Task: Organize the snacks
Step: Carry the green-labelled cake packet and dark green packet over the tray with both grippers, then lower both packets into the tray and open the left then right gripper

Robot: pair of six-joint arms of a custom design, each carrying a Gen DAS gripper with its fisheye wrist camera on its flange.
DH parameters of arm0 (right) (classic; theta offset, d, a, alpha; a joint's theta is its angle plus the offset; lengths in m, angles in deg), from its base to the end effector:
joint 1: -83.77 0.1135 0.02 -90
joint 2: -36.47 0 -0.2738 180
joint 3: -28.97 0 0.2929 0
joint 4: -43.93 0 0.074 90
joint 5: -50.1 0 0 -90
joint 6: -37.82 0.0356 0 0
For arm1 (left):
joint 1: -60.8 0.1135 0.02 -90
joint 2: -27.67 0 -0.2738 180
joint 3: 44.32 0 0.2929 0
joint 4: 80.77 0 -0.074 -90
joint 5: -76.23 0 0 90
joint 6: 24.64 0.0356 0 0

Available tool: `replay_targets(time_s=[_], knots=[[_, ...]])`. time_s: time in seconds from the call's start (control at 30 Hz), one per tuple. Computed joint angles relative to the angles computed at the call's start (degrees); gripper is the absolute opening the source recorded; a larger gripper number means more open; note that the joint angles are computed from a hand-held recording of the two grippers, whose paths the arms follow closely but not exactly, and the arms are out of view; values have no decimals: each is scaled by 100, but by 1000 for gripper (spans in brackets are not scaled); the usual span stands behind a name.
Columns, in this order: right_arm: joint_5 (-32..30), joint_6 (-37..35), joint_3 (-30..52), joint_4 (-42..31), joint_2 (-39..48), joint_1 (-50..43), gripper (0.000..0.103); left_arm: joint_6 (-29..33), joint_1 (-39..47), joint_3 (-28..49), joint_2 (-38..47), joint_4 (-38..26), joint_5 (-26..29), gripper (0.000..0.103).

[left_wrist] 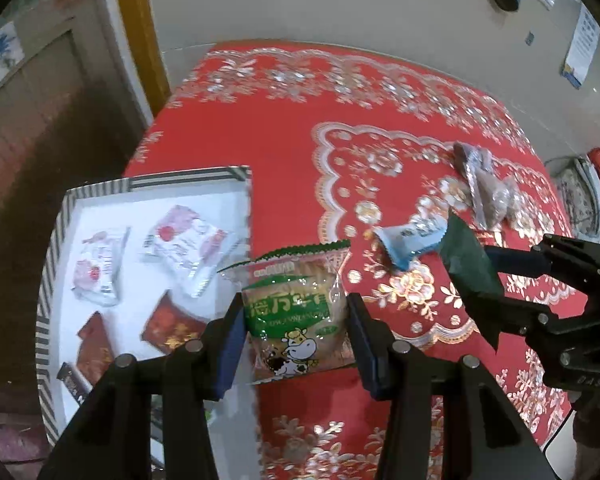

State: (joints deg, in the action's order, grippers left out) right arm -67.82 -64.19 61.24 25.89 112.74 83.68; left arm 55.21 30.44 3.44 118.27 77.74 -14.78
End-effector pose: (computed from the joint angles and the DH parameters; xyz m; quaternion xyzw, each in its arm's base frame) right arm 0.2152 0.0163 0.0829 -0.1557 0.9306 0.2081 0.2578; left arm 0.2463 -0.1436 0.0893 0.1691 0.9602 -0.0688 0.2114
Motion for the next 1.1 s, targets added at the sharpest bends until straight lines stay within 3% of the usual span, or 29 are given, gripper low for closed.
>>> replay_targets(time_s=[0.67,1.1], knots=[[385,753,1268,355,1158,1969,44,496,1747,-759,-884,28,86,51],[430,862,1943,408,1919,2557,44,849,2762,-958,-896,136,273,51]])
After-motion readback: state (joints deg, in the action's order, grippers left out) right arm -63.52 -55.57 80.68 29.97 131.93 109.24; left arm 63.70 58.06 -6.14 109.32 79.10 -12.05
